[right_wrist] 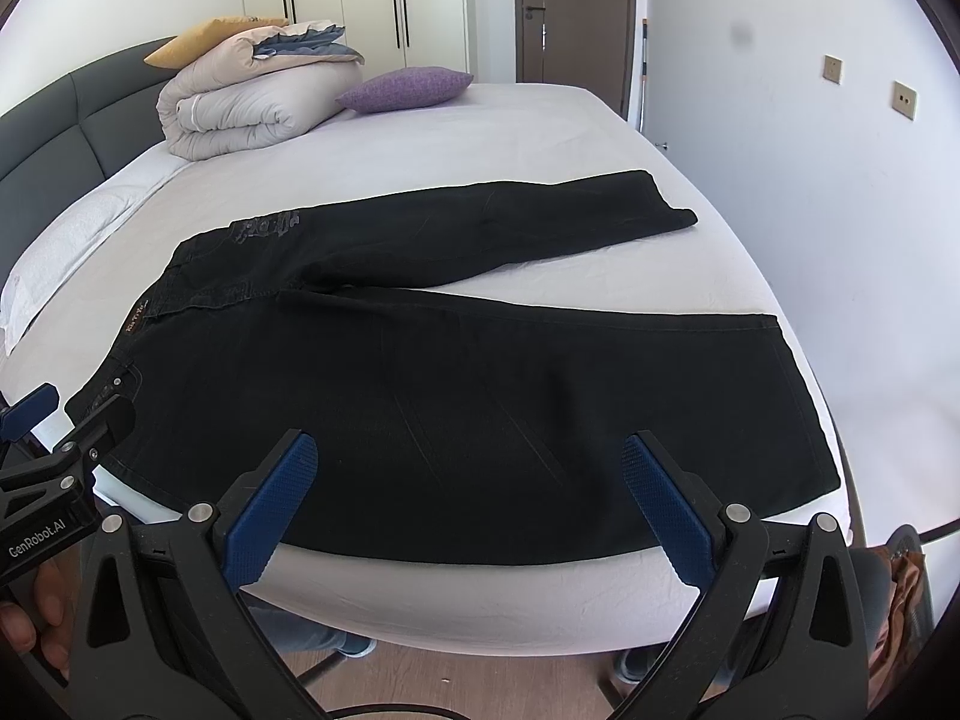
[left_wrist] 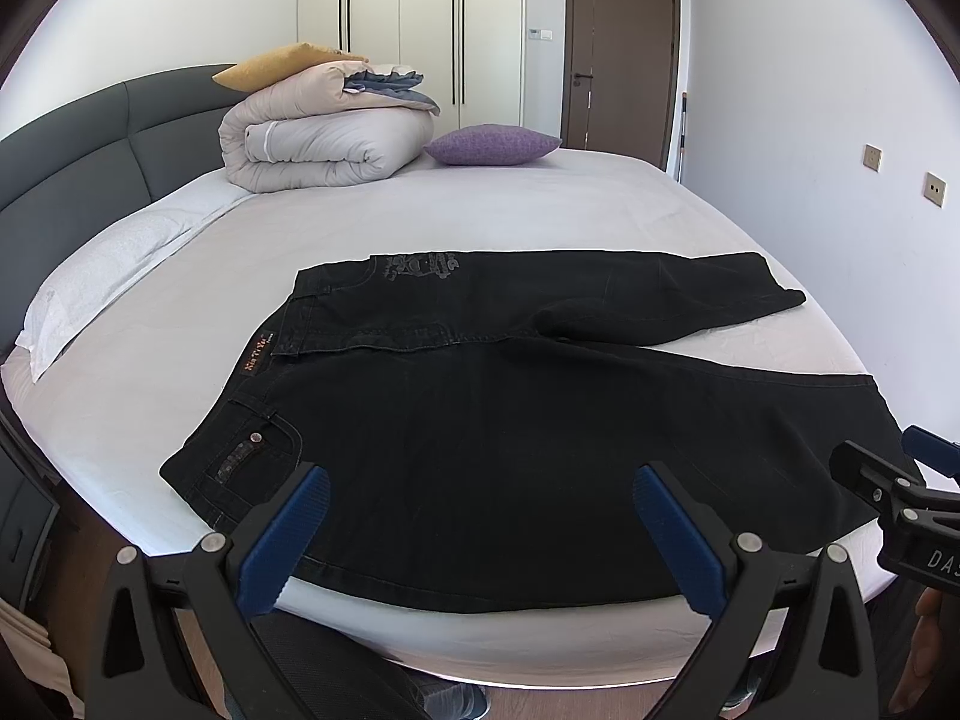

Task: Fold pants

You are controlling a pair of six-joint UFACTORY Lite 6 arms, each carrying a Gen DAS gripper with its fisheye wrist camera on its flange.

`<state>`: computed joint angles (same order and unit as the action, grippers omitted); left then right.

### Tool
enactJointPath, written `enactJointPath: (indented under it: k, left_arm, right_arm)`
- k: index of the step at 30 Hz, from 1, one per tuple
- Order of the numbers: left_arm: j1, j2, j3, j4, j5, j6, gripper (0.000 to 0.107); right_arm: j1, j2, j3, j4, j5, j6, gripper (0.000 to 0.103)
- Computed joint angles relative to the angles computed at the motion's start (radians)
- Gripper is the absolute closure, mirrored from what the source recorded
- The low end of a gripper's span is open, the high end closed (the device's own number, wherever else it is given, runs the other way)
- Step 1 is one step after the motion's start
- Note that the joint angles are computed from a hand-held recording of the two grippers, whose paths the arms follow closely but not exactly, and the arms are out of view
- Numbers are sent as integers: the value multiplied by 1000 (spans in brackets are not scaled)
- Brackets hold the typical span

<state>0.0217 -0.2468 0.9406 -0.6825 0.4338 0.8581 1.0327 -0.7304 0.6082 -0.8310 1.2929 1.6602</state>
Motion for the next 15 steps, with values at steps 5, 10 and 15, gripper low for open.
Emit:
enactJointPath:
  k: [5, 10, 15]
  left_arm:
    - [-2, 0, 0, 5, -1, -6, 4]
    - [10, 5, -26, -55, -14, 64, 4]
    - [5, 3, -38, -66, -25, 73, 4]
  right_arm:
    - [20, 19, -7, 0, -2, 30, 0]
    - [21, 18, -8, 1, -1, 31, 0]
    - [15, 33, -1, 1, -10, 33, 0]
